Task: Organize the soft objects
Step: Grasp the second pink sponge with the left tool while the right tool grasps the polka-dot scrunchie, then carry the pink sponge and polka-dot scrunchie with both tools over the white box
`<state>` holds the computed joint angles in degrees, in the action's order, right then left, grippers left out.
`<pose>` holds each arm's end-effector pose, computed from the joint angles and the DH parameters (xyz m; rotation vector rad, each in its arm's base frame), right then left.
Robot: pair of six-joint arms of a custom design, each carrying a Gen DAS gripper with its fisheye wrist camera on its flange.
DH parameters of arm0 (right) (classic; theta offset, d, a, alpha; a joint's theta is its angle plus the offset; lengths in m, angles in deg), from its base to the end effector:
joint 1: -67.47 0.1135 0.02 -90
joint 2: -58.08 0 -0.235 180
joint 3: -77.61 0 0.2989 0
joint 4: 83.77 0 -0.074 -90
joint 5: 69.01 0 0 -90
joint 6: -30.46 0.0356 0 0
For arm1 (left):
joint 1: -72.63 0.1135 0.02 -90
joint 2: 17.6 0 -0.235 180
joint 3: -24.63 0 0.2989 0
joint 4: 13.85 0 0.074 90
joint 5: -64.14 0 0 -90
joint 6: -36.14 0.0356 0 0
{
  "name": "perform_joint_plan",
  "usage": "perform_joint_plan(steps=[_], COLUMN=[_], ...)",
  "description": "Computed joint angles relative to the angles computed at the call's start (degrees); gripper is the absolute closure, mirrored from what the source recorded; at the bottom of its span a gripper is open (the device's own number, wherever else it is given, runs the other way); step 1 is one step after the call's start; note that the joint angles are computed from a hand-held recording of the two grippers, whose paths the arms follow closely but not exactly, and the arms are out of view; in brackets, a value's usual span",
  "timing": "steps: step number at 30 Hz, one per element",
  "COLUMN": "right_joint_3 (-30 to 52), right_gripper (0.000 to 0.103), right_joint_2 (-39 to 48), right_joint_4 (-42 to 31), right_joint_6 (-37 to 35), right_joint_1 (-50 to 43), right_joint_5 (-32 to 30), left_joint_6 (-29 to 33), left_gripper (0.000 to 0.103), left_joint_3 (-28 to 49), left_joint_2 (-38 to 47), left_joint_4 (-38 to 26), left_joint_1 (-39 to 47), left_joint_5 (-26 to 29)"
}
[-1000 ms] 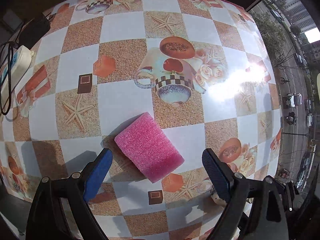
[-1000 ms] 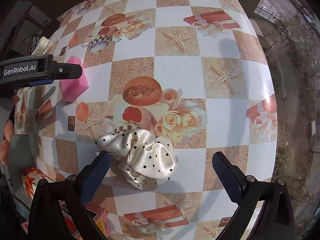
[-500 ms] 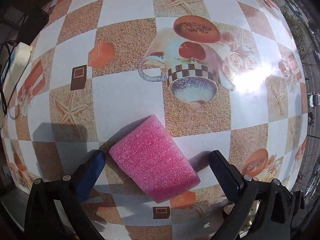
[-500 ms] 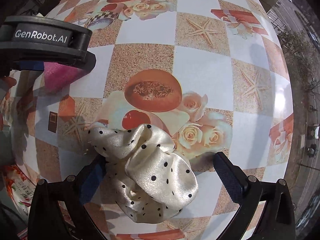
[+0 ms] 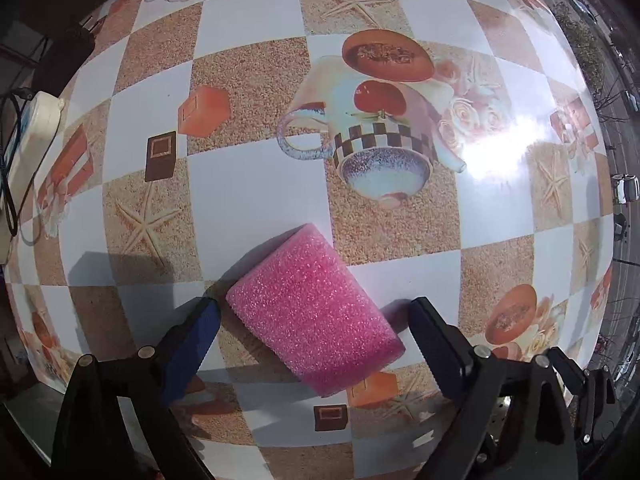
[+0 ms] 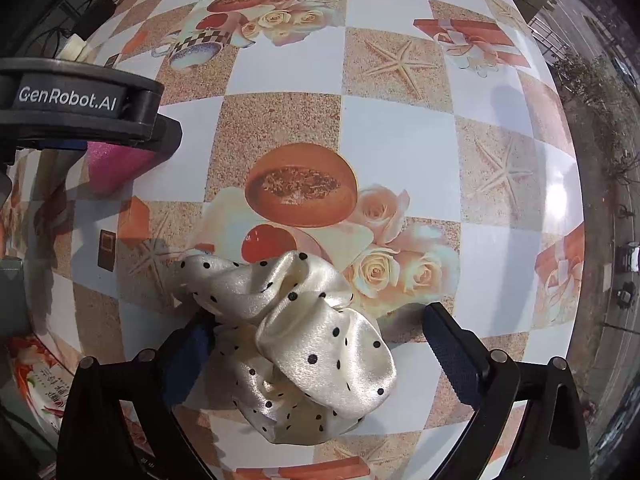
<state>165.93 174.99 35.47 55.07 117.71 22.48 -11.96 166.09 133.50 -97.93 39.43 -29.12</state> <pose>0.2502 0.2993 0.0704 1.6590 2.6356 0.0122 0.4306 -0.2794 0.0677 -1.8742 -2.4334 -0.0796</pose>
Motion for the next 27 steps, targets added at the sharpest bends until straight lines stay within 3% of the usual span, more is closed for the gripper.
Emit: perform_joint_plan(steps=[2, 4, 5, 15, 21, 27], right_joint_3=[0.2, -0.1, -1.1, -1.0, 2.0, 10.6], right_gripper=[0.030, 0.066, 0.069, 0.069, 0.069, 0.069], right_joint_2=[-1.0, -2.1, -3.1, -7.9, -9.2, -6.0], right_joint_4=[-1.7, -1.8, -0.6, -2.6, -6.1, -11.7], right_joint_6=[1.2, 0.7, 0.7, 8.0, 16.6, 21.8], right_joint_1=[0.5, 0.5, 0.5, 4.4, 9.0, 11.9], right_joint_5=[1.5, 2.4, 2.6, 5.5, 7.3, 8.5], left_joint_6=[1.3, 2.8, 3.2, 14.2, 20.5, 26.9], left_gripper=[0.034, 0.035, 0.036, 0.036, 0.035, 0.035], left_joint_3=[0.0, 3.6, 4.3, -14.4, -20.5, -26.3], left_joint_2=[-0.8, 0.9, 1.0, -15.9, -22.2, -28.0], left_joint_4=[0.3, -2.6, -3.0, 7.2, 7.3, 6.5], left_joint_1=[0.6, 1.3, 1.8, 7.0, 11.5, 17.8], left_joint_5=[0.9, 2.0, 2.6, 5.4, 6.9, 8.4])
